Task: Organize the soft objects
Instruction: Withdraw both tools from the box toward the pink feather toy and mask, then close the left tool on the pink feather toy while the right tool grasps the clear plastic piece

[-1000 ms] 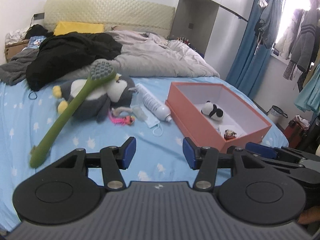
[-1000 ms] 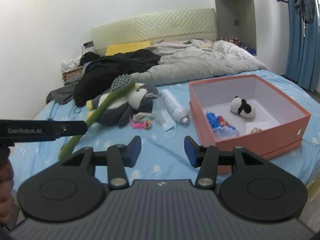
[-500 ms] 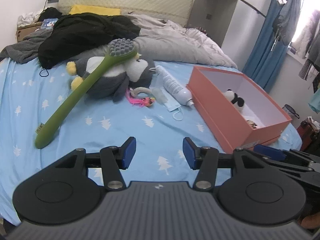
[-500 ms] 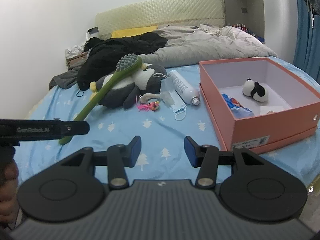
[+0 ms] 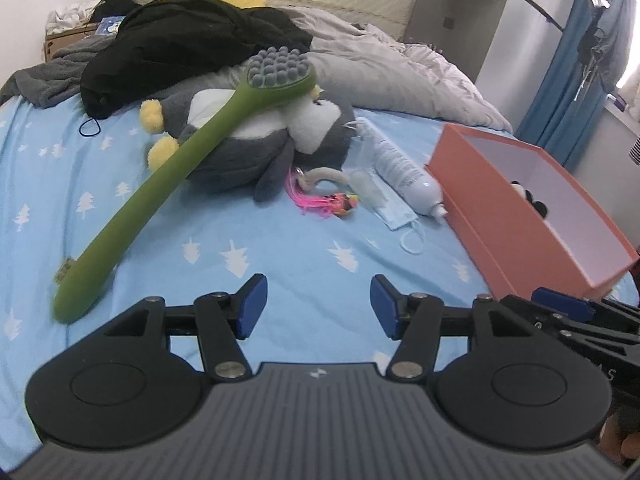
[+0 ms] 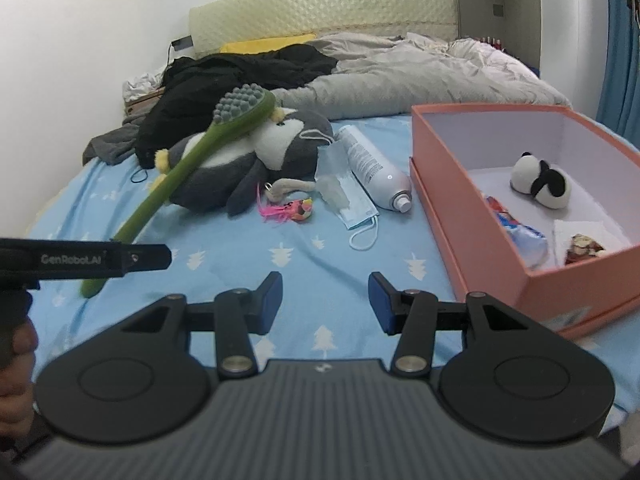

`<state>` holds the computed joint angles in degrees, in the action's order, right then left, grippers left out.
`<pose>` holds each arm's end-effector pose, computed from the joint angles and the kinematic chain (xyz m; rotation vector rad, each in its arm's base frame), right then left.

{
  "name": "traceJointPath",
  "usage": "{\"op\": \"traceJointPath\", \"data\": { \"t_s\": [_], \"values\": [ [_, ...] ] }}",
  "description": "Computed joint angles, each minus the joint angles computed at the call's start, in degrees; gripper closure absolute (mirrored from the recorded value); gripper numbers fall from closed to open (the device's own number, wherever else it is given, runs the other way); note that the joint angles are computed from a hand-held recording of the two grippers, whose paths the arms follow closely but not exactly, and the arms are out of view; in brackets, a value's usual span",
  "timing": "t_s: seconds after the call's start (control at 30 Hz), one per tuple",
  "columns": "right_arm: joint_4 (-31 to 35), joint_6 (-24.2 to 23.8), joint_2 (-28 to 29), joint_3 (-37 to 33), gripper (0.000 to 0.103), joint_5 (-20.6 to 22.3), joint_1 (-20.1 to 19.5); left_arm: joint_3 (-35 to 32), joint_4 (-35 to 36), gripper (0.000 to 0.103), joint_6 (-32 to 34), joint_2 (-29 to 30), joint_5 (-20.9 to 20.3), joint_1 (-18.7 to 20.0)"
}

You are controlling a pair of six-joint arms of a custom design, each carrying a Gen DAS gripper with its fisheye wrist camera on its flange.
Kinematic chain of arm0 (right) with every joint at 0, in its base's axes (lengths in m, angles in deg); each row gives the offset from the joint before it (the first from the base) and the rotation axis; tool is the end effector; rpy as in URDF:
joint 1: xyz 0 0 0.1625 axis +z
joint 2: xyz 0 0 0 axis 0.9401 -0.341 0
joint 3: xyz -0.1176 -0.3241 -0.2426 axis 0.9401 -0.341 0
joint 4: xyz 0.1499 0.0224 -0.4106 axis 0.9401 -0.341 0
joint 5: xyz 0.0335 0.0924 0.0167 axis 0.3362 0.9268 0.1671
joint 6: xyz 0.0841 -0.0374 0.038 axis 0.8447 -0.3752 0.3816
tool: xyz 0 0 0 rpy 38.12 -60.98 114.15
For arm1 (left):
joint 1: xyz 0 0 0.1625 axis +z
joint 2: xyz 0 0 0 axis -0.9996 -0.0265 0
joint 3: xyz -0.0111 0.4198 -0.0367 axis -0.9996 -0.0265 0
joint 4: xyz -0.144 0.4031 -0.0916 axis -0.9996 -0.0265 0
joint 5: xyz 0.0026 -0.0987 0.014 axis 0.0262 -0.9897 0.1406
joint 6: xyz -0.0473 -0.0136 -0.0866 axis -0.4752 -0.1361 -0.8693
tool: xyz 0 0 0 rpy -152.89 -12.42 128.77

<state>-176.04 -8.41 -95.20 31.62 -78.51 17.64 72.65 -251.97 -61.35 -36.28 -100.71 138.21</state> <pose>0.0862 -0.6889 0.2941 0.6470 -2.4014 1.0046 -0.3250 -0.7090 0.0566 0.2767 2.3615 -1.0228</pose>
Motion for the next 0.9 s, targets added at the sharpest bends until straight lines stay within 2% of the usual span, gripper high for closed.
{"op": "traceJointPath", "data": {
  "t_s": [0.2,0.37,0.6,0.77,0.9],
  "values": [
    [1.9,-0.5,6.7,-7.0,0.053,-0.7,-0.7,-7.7,-1.4,0.040,2.5,5.3,-2.3,4.2],
    [2.1,-2.9,13.0,-14.3,0.053,-1.8,-1.1,-16.4,0.1,0.040,4.2,10.4,-5.6,7.3],
    [5.3,-2.6,20.0,-25.0,0.053,-1.8,-1.6,-29.0,2.9,0.040,9.4,17.6,-10.0,9.7],
    [6.3,-4.5,24.6,-31.5,0.054,0.2,-1.8,-40.2,7.4,0.040,11.5,23.0,-14.9,11.8],
    [7.5,-6.1,28.3,-36.6,0.057,0.1,-1.8,-48.5,12.3,0.040,12.3,26.7,-19.1,13.1]
  ]
}}
